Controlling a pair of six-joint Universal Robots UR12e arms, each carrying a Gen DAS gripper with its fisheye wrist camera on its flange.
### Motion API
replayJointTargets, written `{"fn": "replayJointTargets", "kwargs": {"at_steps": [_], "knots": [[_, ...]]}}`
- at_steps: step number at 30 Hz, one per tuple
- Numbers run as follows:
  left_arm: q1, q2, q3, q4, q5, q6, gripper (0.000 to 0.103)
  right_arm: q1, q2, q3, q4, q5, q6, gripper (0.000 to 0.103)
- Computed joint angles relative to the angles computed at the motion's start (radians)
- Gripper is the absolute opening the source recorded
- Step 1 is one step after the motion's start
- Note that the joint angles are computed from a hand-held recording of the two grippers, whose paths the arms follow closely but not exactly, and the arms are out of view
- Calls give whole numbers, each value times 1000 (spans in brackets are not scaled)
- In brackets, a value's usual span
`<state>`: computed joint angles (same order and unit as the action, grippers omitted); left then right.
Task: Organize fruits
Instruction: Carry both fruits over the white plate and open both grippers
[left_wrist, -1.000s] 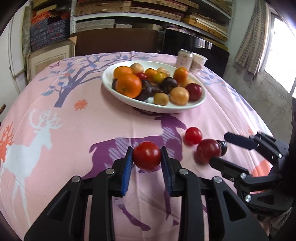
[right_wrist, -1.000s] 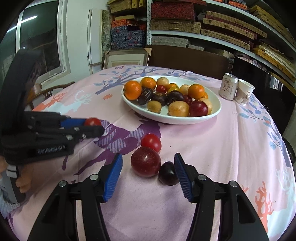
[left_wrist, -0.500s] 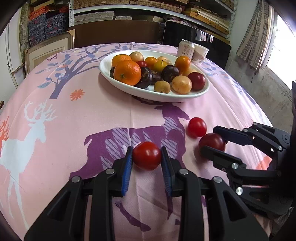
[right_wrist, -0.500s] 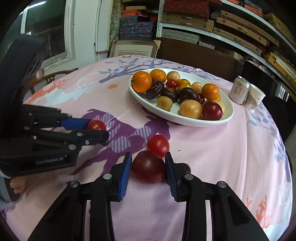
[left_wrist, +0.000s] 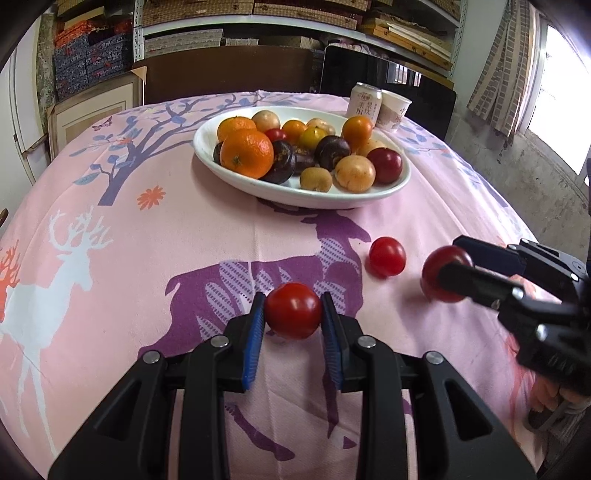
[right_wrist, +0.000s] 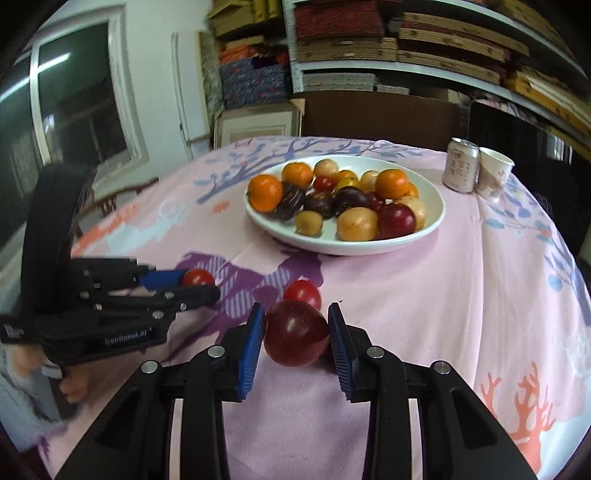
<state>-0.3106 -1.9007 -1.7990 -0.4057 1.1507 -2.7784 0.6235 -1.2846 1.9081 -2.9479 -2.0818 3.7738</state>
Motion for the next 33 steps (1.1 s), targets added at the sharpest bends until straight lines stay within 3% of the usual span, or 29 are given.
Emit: {"fn": "replayJointTargets", "kwargs": {"at_steps": [5,8,11,15,17,19,21,22,26,29,30,33], "knots": [[-3,-3,31,-6,-28,-25,29,-22,-27,40,-98,16,60,29],[-21,-23,83,-12,-30,-40,29,-52,-41,37,-88,54,62,28],[-30,-45,123,-13,-59,-80,29,-86,-49,43,-97,194,27,28],[-21,-44,111,3,-76,-82,29,-37,-25,29,-64,166,-65,38],[-12,-42,106,-14,-86,-88,29,-7,-16,19,-4,153,-87,38],[-7,-40,100,-21,-88,-86,29,15,-17,26,-9,148,-94,39],[-5,-40,96,-18,-87,-85,29,31,-27,44,-49,164,-79,55],[-5,-39,96,-21,-92,-80,29,38,-30,47,-51,164,-71,58],[-9,-31,81,0,-94,-58,29,63,-35,44,-11,176,-50,58],[-10,-26,73,-2,-100,-47,29,67,-39,34,85,180,-4,50],[-11,-26,72,-2,-99,-44,29,65,-40,35,100,183,9,44],[-14,-23,68,-3,-98,-31,29,57,-45,44,94,196,41,39]]}}
